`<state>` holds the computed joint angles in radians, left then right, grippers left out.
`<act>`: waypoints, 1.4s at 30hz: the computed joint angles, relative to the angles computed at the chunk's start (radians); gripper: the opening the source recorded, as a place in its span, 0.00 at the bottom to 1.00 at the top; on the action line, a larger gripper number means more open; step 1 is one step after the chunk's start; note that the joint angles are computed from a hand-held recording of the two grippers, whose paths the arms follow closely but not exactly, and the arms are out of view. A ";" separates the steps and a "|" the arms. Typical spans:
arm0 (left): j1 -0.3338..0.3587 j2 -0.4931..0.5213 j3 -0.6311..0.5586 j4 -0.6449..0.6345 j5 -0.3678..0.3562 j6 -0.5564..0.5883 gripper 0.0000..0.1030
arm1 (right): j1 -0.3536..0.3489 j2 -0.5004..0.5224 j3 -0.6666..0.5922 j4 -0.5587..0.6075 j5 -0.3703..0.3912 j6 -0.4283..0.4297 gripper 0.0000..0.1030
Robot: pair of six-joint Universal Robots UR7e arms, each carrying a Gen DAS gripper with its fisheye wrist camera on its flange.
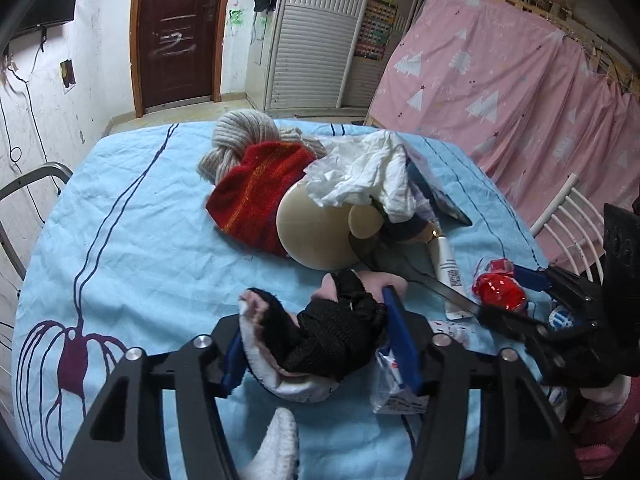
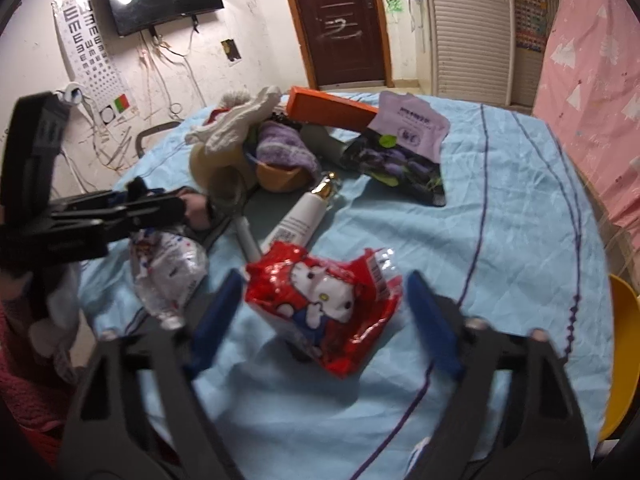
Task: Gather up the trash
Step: 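Grasp the black sock with the left tool while the right tool grasps the red wrapper, then carry sock and wrapper to the yellow bin and open both tools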
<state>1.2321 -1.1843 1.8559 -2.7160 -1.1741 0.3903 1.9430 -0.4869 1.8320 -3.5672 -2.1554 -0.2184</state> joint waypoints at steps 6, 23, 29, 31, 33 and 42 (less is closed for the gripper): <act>-0.021 -0.022 0.032 -0.065 0.020 0.006 0.45 | -0.004 -0.011 0.024 -0.059 0.018 0.002 0.49; -0.079 -0.077 0.035 -0.079 0.047 0.014 0.45 | -0.002 -0.066 0.116 -0.225 0.013 -0.015 0.48; -0.130 -0.063 0.023 -0.005 0.000 -0.004 0.45 | -0.003 -0.110 0.184 -0.329 -0.045 -0.023 0.48; -0.150 -0.046 0.010 0.039 -0.016 -0.015 0.45 | -0.008 -0.134 0.219 -0.374 -0.084 -0.028 0.48; -0.172 -0.019 -0.006 0.087 -0.030 -0.023 0.45 | -0.016 -0.156 0.248 -0.407 -0.124 -0.033 0.48; -0.289 0.159 -0.074 0.212 -0.037 -0.052 0.45 | -0.145 -0.250 0.365 -0.452 -0.220 -0.031 0.48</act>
